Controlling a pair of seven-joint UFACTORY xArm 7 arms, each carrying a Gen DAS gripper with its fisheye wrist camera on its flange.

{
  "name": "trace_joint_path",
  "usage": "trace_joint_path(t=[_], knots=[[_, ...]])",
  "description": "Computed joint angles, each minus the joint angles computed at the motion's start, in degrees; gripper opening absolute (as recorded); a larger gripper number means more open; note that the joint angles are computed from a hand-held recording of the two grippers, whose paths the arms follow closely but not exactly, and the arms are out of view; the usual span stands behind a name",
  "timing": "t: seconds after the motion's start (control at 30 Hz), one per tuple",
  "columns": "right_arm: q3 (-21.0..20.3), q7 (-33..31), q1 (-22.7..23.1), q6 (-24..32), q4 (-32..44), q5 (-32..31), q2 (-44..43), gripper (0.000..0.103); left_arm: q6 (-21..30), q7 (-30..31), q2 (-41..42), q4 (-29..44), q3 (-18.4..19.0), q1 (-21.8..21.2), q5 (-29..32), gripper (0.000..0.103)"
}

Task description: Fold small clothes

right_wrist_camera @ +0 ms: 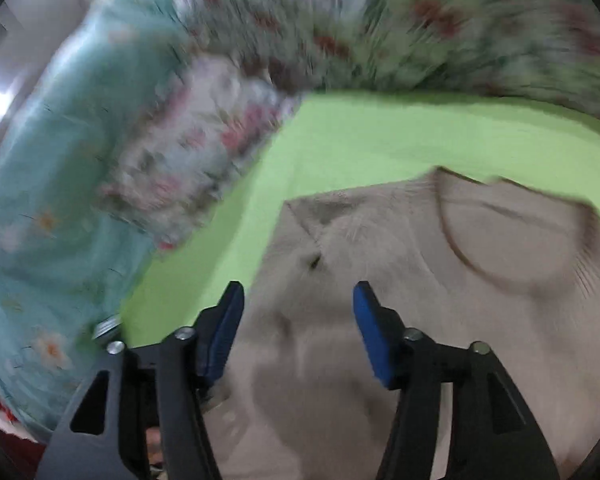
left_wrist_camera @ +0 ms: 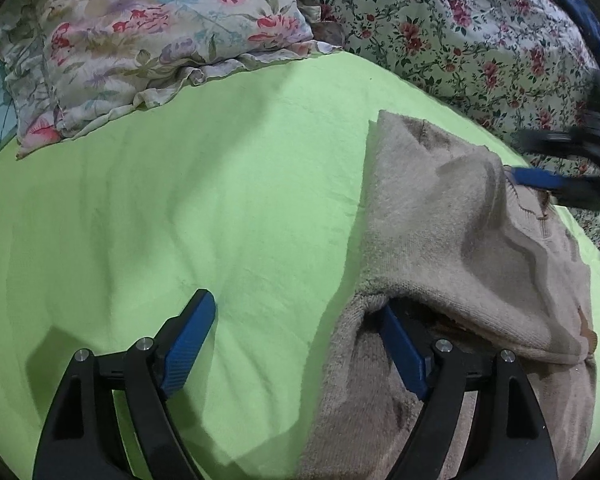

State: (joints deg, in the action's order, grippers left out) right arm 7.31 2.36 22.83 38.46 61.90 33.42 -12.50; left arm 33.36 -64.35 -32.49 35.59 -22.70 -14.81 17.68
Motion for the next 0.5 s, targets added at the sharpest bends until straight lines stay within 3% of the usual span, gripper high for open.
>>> trace_joint_path(t=[0.07, 0.13, 0.23, 0.37, 0.5], knots=[[-1.30, -2.89, -0.34, 8.45, 8.31, 1.95, 9.02, 0.059, -1.42, -0.25, -0.41, -0.76, 0.18, -0.09, -0.01, 0.085], [-0.33, -9.49, -1.20, 14.45, 12.44, 8.60, 13.93, 0.059, -3.47, -1.07, -1.03, -1.79, 0.07, 0.29, 0.08, 0.086], [2.62, -16.62, -2.87, 18.98, 19.09, 16.59, 21.36, 0.059, -6.31, -2.19, -2.15, -3.39, -0.15, 0.90, -0.10, 0.087], [6.50, -20.37, -3.61, 12.27, 23.64, 24.33, 27.72, 0.061, -11.34, -2.89, -4.08, -6.24, 0.34, 1.32, -1.12, 0.087], [8.42, -20.90, -4.44, 1.25, 21.71, 32.08, 28.09, 0.065, -14.85, -2.22, -4.81, -7.96, 0.83, 1.54, -3.28, 0.087]])
